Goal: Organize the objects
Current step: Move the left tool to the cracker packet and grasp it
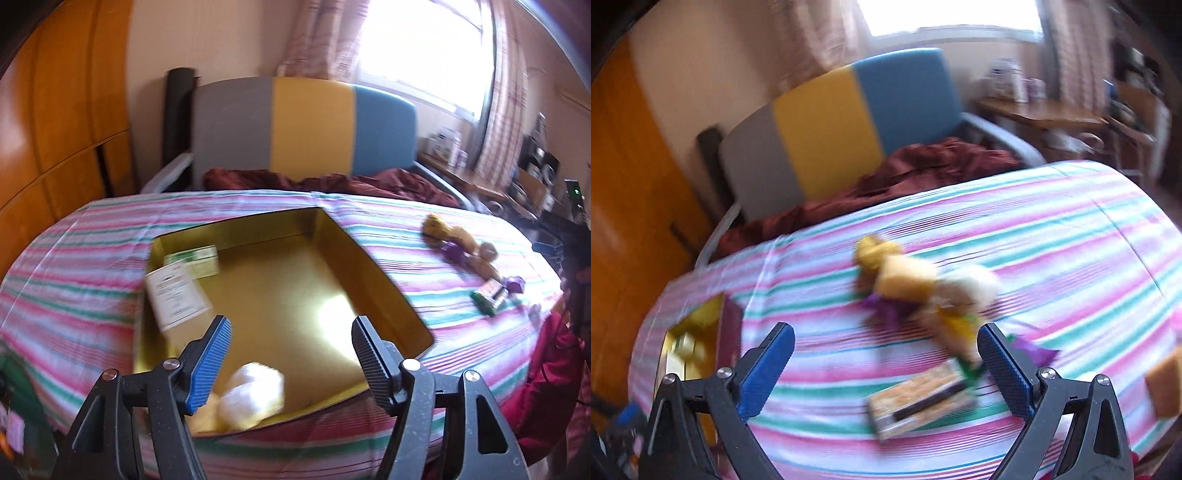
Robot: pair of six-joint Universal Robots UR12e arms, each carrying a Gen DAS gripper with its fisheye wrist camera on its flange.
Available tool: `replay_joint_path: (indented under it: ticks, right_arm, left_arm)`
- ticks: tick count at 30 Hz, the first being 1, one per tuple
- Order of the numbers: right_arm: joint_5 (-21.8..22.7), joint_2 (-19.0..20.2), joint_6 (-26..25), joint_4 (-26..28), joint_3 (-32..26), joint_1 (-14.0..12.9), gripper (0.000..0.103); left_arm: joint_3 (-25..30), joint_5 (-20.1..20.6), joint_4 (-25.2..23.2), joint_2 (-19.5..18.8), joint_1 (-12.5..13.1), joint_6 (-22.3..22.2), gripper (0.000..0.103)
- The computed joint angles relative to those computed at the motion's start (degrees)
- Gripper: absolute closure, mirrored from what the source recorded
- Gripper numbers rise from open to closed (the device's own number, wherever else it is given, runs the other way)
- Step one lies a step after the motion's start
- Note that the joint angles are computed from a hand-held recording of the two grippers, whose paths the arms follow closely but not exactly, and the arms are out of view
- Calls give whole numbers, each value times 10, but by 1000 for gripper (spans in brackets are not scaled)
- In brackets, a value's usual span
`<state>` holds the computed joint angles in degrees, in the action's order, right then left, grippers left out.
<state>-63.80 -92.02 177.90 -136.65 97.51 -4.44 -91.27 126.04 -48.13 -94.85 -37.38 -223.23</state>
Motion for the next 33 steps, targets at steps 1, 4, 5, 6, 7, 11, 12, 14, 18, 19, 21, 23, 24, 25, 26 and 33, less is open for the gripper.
replay_joint_path:
  ticks: [1, 4, 5, 6, 7, 11, 12, 14, 18, 19, 21, 23, 24, 25, 26, 33]
  right_arm:
    - [-2, 1, 28, -14, 4, -11, 3]
    - [9, 3, 129, -52, 24, -45, 2]
    - [21, 4, 164, -42, 25, -56, 2]
    - [45, 6, 203, -45, 28, -68, 2]
    - [59, 6, 233, -71, 35, -77, 2]
    - [76, 2, 274, -117, 48, -89, 1]
    - [79, 1, 278, -122, 49, -88, 1]
    - [85, 0, 287, -134, 52, -90, 1]
    - [109, -2, 325, -167, 67, -100, 0]
    - [116, -2, 338, -178, 70, -104, 0]
    - [131, 0, 365, -202, 77, -110, 0]
    - [143, 1, 389, -222, 82, -115, 0]
    - [148, 2, 399, -230, 84, -117, 0]
    - [153, 4, 406, -234, 85, -119, 0]
    - [156, 5, 408, -234, 85, -119, 0]
    - [170, 9, 415, -245, 86, -121, 0]
  left_arm:
    - [8, -6, 4, -7, 0, 14, 37]
    - [28, -27, 21, -27, -2, 52, 37]
    - [37, -39, 30, -36, -2, 70, 37]
    - [43, -47, 34, -41, -2, 80, 37]
    - [51, -59, 38, -49, -2, 92, 37]
    - [92, -123, 55, -87, -1, 148, 37]
    - [100, -135, 56, -95, -2, 160, 37]
    - [121, -160, 59, -114, -2, 188, 37]
    - [171, -196, 48, -156, -6, 245, 37]
    - [186, -211, 42, -168, -6, 257, 37]
    - [212, -232, 31, -190, -4, 272, 37]
    - [240, -243, 19, -211, -3, 288, 37]
    - [249, -247, 16, -219, -3, 295, 36]
    - [259, -254, 11, -228, -2, 304, 34]
    - [272, -264, 1, -237, -1, 311, 33]
    - [344, -292, -26, -292, 5, 357, 20]
